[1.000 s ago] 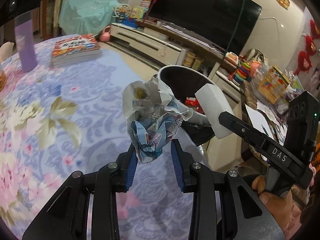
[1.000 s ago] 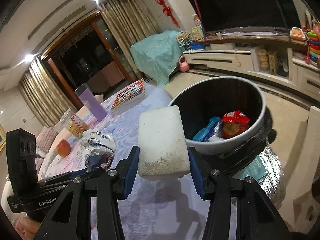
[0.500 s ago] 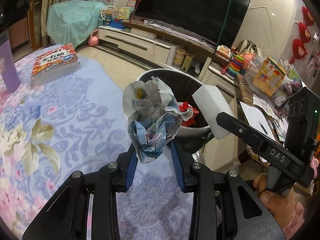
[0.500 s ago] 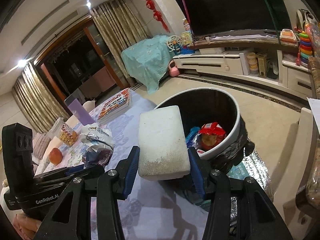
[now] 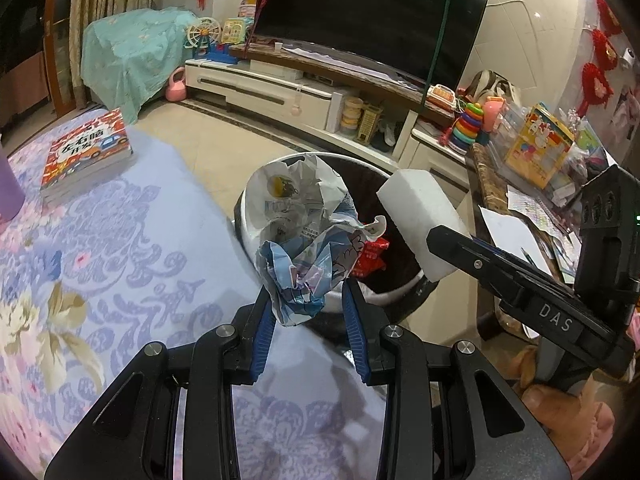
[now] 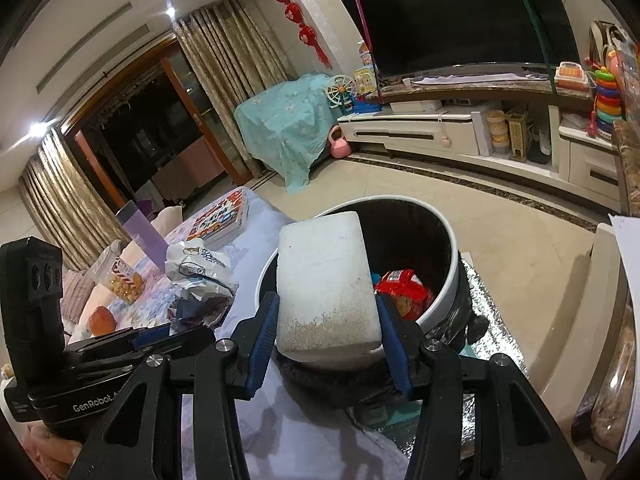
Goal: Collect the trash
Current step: 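Carry the foam block and crumpled wrapper over the trash bin with both tools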
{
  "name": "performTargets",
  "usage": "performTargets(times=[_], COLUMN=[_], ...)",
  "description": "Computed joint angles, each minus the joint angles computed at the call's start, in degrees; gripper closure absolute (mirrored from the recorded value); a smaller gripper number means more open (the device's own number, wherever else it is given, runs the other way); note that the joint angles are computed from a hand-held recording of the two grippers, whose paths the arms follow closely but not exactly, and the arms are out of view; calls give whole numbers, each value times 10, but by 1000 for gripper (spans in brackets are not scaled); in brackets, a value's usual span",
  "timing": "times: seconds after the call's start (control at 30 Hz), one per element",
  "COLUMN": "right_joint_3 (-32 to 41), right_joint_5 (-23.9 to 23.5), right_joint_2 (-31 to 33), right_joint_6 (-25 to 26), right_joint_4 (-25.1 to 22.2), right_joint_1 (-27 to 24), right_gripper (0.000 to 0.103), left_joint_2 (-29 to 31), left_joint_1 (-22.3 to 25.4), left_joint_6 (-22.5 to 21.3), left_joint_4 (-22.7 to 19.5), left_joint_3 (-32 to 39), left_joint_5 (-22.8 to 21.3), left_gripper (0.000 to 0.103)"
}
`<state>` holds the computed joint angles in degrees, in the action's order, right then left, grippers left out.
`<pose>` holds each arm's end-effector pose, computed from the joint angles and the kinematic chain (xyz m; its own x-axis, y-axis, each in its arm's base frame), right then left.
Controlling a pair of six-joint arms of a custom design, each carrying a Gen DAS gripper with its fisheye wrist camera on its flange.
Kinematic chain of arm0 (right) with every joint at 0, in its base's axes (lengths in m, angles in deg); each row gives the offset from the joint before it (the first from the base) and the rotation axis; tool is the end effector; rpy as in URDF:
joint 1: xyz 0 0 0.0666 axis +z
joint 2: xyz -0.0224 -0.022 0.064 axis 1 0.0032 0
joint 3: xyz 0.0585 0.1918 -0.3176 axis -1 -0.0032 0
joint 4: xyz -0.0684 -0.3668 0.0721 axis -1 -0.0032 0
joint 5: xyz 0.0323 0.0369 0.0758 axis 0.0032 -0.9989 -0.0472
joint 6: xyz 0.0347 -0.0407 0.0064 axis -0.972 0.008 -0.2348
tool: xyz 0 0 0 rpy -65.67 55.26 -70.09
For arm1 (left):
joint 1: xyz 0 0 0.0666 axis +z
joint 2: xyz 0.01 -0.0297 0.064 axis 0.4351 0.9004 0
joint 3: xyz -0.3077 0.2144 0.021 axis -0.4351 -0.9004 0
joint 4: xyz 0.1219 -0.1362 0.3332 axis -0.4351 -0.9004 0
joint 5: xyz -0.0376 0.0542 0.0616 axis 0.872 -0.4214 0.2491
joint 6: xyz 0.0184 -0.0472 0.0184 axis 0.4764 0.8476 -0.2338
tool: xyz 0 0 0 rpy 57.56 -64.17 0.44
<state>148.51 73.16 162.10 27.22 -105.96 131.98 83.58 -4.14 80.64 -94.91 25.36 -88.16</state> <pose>0.4233 0.3854 0.4171 -0.6784 0.0120 -0.7346 -0.4408 0.7933 0.4200 0.3894 -0.2160 0.4509 -0.7474 -0.0942 -0.6577 0.0228 0.9857 -0.1671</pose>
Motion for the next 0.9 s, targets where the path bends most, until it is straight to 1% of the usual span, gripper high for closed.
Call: performTargets(times=[0.43,0.9], right_joint_3=[14,48], right_joint_5=[-5,-6], right_joint_2=[10,31], right_joint_6=[6,14], right_joint_4=[-9,-36], right_joint_1=[-13,-18], right_gripper=[52,51], left_joint_2=[37,70], left_joint_1=[6,11], left_joint_6=[-12,-21], left_joint_4=[-11,-22], left_joint_3=[38,68], left_joint_5=[4,4], left_gripper=[71,71])
